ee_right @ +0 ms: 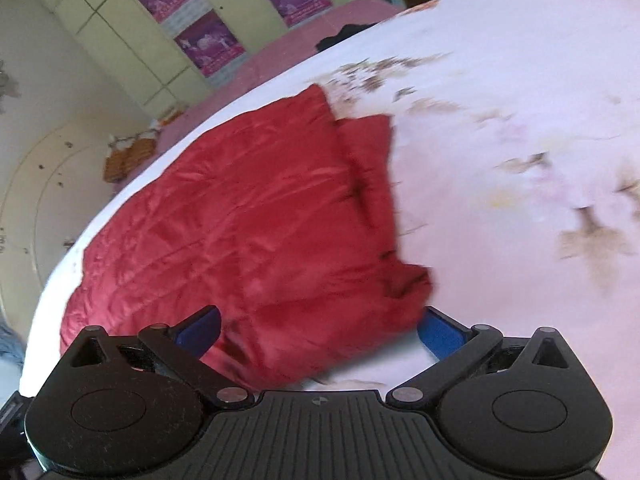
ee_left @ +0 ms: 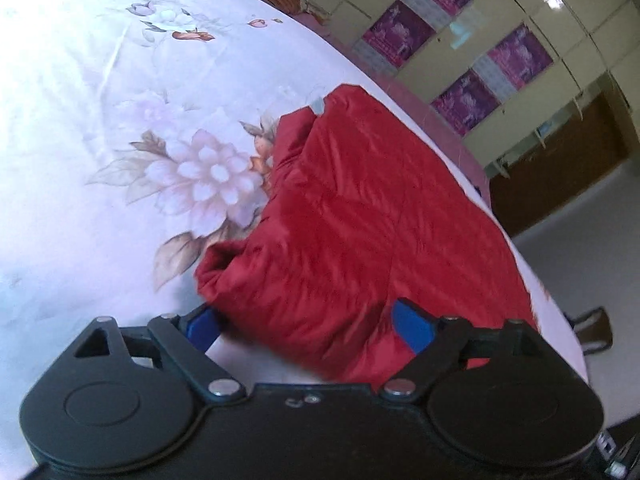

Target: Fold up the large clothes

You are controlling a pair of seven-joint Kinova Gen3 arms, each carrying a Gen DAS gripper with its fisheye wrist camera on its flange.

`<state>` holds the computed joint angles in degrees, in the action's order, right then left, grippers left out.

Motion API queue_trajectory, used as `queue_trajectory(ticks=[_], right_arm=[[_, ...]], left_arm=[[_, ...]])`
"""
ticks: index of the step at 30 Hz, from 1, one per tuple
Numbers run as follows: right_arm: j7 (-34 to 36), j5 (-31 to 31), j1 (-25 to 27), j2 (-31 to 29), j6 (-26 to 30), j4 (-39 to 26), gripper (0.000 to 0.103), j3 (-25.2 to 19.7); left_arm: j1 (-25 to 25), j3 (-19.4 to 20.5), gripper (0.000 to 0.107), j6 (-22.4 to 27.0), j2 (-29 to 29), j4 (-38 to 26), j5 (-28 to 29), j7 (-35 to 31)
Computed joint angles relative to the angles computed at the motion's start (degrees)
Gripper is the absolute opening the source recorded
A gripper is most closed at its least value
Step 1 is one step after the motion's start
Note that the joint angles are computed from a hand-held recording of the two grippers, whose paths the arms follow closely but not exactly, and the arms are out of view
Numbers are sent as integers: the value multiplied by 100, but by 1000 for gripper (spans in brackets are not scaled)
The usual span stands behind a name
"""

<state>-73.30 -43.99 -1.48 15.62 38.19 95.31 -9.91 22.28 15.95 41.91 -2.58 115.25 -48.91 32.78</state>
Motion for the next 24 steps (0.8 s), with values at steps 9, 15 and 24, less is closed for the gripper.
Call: queue_trajectory(ticks=[9,15,24], right_arm=[[266,-127,-35,127,-511,61,44,-288],[637,-473,245,-31,101,-40,25,-242],[1422,-1067,365,-1494,942,1309,24,421]], left_arm=[[39,-154,27,-207,171,78,-465,687],[158,5,14,283,-155,-124,-54,91],[247,1211,14,1202,-1341,207,993,-26]])
